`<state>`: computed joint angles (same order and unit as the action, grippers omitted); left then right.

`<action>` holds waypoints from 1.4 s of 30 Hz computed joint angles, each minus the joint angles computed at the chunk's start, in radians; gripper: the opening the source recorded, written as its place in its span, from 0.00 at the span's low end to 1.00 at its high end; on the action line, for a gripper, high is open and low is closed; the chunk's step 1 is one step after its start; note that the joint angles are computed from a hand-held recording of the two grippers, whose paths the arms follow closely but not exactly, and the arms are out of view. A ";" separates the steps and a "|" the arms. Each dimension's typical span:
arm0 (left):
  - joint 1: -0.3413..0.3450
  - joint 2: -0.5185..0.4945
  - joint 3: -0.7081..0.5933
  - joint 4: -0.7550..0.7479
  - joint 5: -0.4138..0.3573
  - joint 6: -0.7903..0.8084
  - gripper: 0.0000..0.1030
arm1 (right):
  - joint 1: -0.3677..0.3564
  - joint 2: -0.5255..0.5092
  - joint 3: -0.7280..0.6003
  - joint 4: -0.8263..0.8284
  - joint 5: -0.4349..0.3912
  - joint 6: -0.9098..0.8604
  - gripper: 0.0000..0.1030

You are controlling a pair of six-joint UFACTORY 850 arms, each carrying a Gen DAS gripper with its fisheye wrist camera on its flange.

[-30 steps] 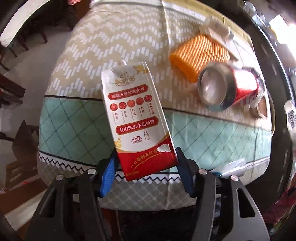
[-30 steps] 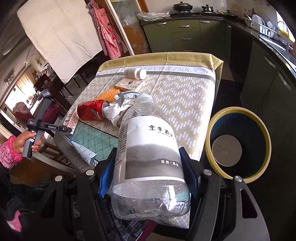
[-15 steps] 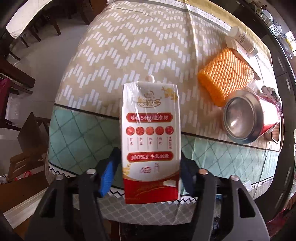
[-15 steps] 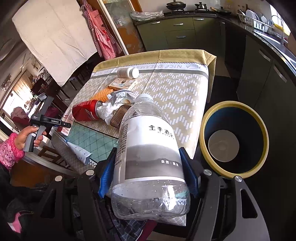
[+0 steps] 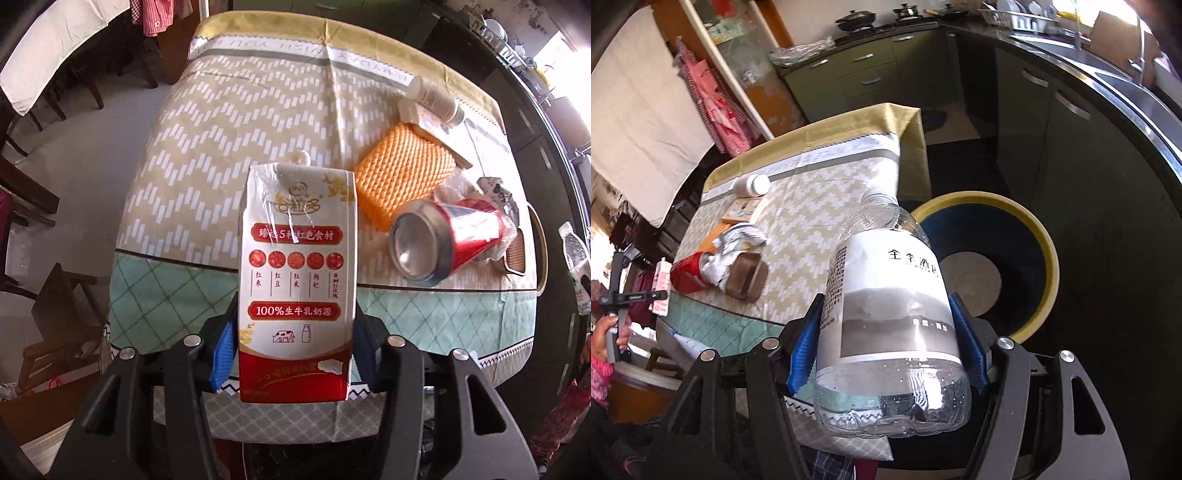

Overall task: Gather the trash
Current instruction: 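Drop the water bottle and milk carton into the blue bin with both grippers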

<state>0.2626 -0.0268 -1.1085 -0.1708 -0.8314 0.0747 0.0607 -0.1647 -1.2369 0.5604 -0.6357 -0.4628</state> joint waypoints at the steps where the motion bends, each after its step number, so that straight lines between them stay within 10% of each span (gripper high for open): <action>1: -0.003 0.012 -0.002 -0.005 0.002 0.007 0.49 | -0.008 -0.020 -0.013 -0.035 0.003 0.045 0.63; 13: -0.143 0.072 -0.041 -0.086 -0.025 0.115 0.49 | -0.065 -0.272 -0.159 -0.150 0.081 0.272 0.68; 20: -0.310 -0.018 -0.163 -0.115 -0.061 0.189 0.49 | -0.118 -0.132 -0.017 0.134 0.103 0.047 0.69; 32: -0.626 -0.453 -0.639 -0.194 -0.141 0.294 0.49 | -0.205 0.217 0.303 0.397 0.129 -0.234 0.72; 42: -0.732 -0.904 -1.173 -0.074 -0.285 0.106 0.52 | -0.275 0.351 0.413 0.337 0.112 -0.158 0.75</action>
<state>-0.4697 -0.9306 -2.2812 -0.2449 -1.1164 0.1808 -0.2139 0.1858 -0.8238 0.8979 -0.5232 -0.6212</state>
